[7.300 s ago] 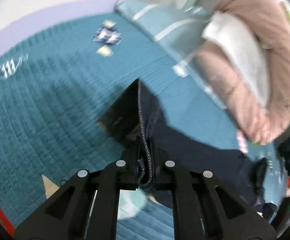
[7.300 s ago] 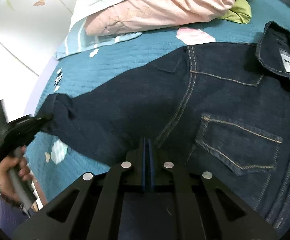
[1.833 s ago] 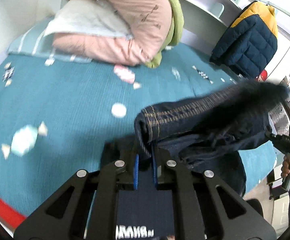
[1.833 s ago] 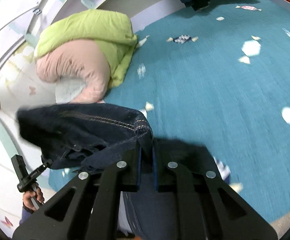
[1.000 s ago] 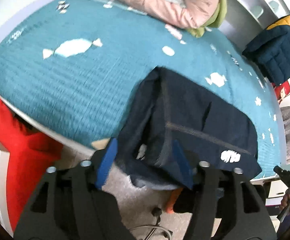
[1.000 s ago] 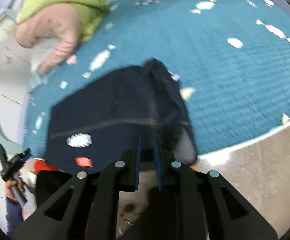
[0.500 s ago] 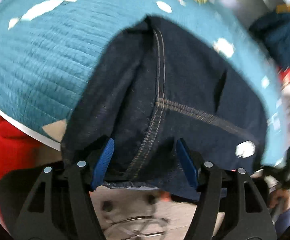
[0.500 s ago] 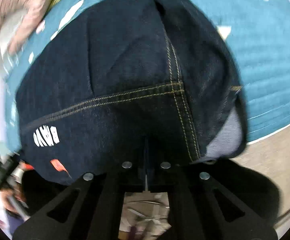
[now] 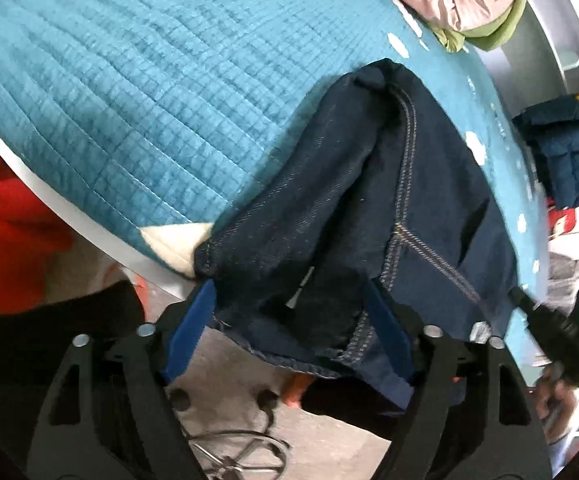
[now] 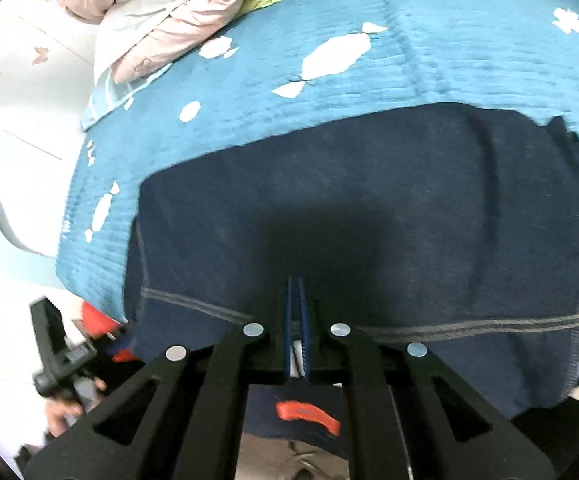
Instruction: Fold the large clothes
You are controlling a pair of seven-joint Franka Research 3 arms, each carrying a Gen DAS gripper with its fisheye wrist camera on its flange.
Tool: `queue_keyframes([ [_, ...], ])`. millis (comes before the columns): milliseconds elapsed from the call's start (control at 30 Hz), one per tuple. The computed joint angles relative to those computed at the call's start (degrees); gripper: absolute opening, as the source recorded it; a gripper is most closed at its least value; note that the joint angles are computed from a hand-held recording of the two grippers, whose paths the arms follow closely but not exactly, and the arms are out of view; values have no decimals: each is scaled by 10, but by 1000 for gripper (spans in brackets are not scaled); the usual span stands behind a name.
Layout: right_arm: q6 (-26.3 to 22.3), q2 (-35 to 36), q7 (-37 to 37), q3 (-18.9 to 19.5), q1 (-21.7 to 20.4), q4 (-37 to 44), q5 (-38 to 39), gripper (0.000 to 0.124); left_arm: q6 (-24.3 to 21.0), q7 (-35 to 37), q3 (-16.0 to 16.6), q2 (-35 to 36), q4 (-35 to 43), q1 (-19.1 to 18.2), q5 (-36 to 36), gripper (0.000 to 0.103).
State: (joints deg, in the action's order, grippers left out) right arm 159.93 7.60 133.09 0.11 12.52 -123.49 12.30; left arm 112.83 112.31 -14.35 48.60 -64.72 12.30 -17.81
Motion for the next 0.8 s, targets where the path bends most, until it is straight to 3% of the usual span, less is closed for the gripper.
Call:
queue_keyframes([
  [100, 6, 8, -2, 1, -4, 9, 13, 6, 67, 2, -3, -25, -44, 7, -13, 79],
  [200, 16, 15, -9, 2, -7, 15, 33, 6, 92, 11, -9, -21, -38, 16, -31, 79],
  [333, 40, 29, 4, -2, -10, 19, 53, 6, 5, -11, 4, 54, 85, -14, 17, 79],
  [500, 78, 51, 25, -9, -15, 23, 70, 3, 28, -6, 9, 57, 90, -35, 52, 82],
  [600, 45, 89, -56, 31, -60, 54, 151, 0, 32, 3, 10, 59, 94, -40, 66, 82],
  [700, 82, 108, -189, 104, -127, 49, 332, 0, 14, -8, 7, 72, 119, -47, 68, 81],
  [733, 79, 107, -202, 105, -129, 49, 348, 0, 8, -8, 6, 76, 127, -47, 67, 78],
  [800, 56, 96, -170, 61, -90, 51, 295, 0, 8, -2, 6, 71, 117, -44, 68, 75],
])
